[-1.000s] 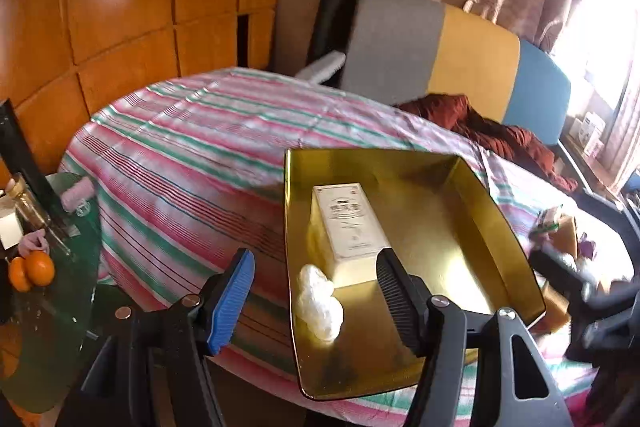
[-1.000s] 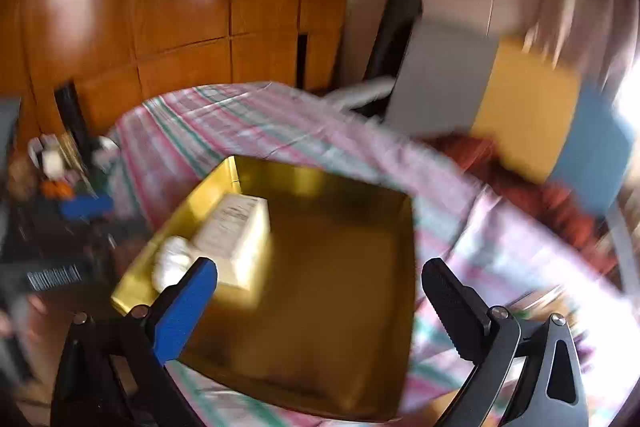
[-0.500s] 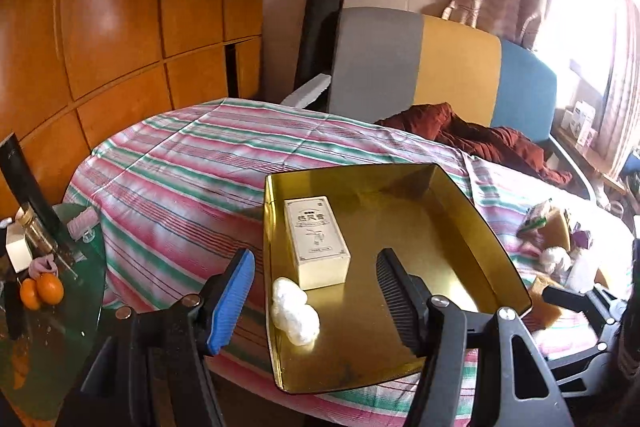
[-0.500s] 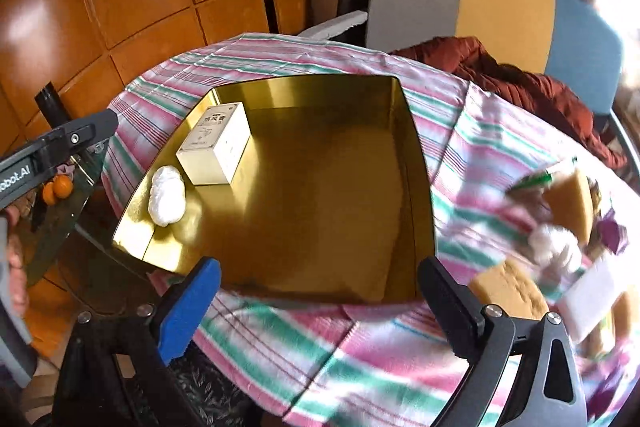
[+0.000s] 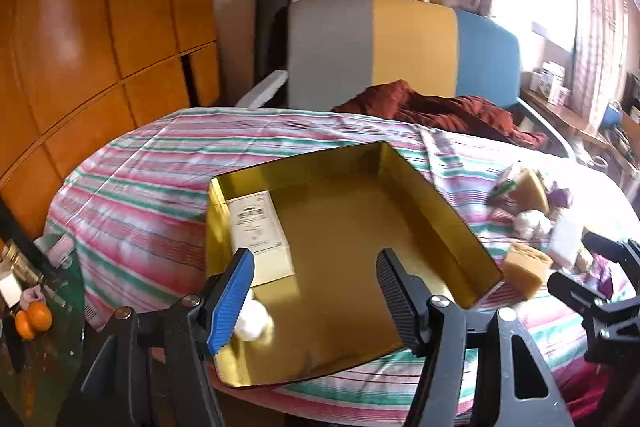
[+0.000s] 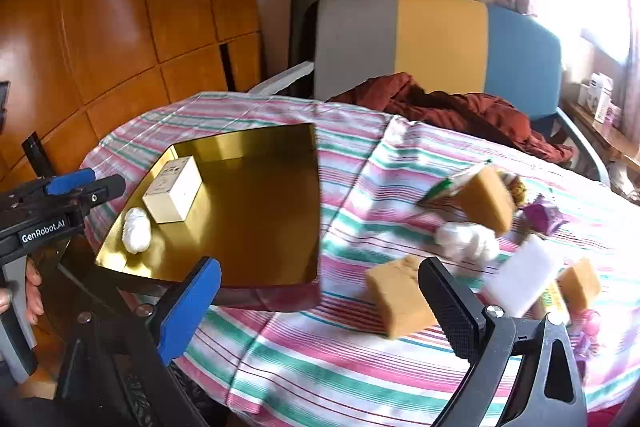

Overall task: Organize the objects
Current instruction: 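Move both grippers back toward the remaining items on the table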

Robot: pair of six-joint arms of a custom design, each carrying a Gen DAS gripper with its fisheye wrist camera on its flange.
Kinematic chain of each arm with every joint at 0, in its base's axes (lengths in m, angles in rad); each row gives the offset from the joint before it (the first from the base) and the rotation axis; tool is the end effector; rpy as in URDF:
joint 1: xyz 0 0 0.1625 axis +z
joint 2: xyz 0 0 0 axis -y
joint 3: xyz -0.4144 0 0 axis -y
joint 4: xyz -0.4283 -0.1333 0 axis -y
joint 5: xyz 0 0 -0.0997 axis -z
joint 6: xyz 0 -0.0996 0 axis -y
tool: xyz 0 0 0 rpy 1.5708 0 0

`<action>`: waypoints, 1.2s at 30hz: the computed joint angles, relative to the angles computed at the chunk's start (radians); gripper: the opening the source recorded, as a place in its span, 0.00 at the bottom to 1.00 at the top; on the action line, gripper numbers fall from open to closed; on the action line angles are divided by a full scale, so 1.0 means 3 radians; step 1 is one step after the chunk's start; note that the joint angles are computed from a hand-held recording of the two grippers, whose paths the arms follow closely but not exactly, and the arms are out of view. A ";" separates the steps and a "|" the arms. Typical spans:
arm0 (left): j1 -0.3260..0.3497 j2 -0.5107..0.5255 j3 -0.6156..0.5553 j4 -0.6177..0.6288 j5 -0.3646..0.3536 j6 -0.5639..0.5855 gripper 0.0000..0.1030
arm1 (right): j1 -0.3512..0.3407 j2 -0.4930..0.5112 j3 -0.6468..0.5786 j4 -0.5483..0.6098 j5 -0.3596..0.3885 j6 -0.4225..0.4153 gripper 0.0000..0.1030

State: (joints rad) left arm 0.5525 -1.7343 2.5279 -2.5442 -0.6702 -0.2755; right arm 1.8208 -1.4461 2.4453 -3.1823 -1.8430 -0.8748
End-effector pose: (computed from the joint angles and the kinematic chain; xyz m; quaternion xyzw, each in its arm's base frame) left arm -0.1802 -0.3594 0.2230 0.2890 0.8497 -0.3258 0.2972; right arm 0.2071 -0.3806 0.1923 0.4691 -0.8210 0.2444 0.2149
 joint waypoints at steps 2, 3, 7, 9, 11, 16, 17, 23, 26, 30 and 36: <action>-0.0042 0.0050 0.0001 -0.0066 -0.0075 0.0085 0.63 | -0.0051 -0.0056 -0.0005 -0.0019 -0.0025 -0.0018 0.97; -0.0049 0.0076 -0.0003 -0.0105 -0.0132 0.0135 0.63 | -0.0089 -0.0094 -0.0022 0.0000 -0.0052 0.0007 0.97; -0.0109 0.0217 -0.0011 -0.0213 -0.0279 0.0288 0.63 | -0.0237 -0.0230 -0.0083 0.0083 -0.0153 0.0110 0.97; -0.0146 0.0300 -0.0014 -0.0262 -0.0380 0.0370 0.63 | -0.0296 -0.0281 -0.0116 0.0128 -0.0211 0.0152 0.97; -0.0169 0.0384 -0.0034 -0.0282 -0.0507 0.0454 0.63 | -0.0359 -0.0338 -0.0153 0.0187 -0.0254 0.0213 0.97; -0.0243 0.0571 -0.0057 -0.0371 -0.0867 0.0707 0.63 | -0.0500 -0.0499 -0.0285 0.0375 -0.0337 0.0409 0.97; -0.0245 0.0600 -0.0067 -0.0380 -0.0948 0.0750 0.63 | -0.0521 -0.0528 -0.0304 0.0391 -0.0349 0.0438 0.97; -0.0286 0.0804 -0.0125 -0.0374 -0.1349 0.0972 0.63 | -0.0597 -0.0633 -0.0430 0.0405 -0.0498 0.0535 0.99; -0.0306 0.0988 -0.0193 -0.0359 -0.1474 0.1088 0.63 | -0.0646 -0.0697 -0.0464 0.0455 -0.0510 0.0538 0.99; -0.0276 0.1289 -0.0344 -0.0333 -0.1632 0.1269 0.63 | -0.0723 -0.0820 -0.0517 0.0698 -0.0499 0.0592 0.99; -0.0181 0.1790 -0.0668 -0.0161 -0.1719 0.1358 0.69 | -0.0860 -0.0996 -0.0598 0.1085 -0.0435 0.0703 1.00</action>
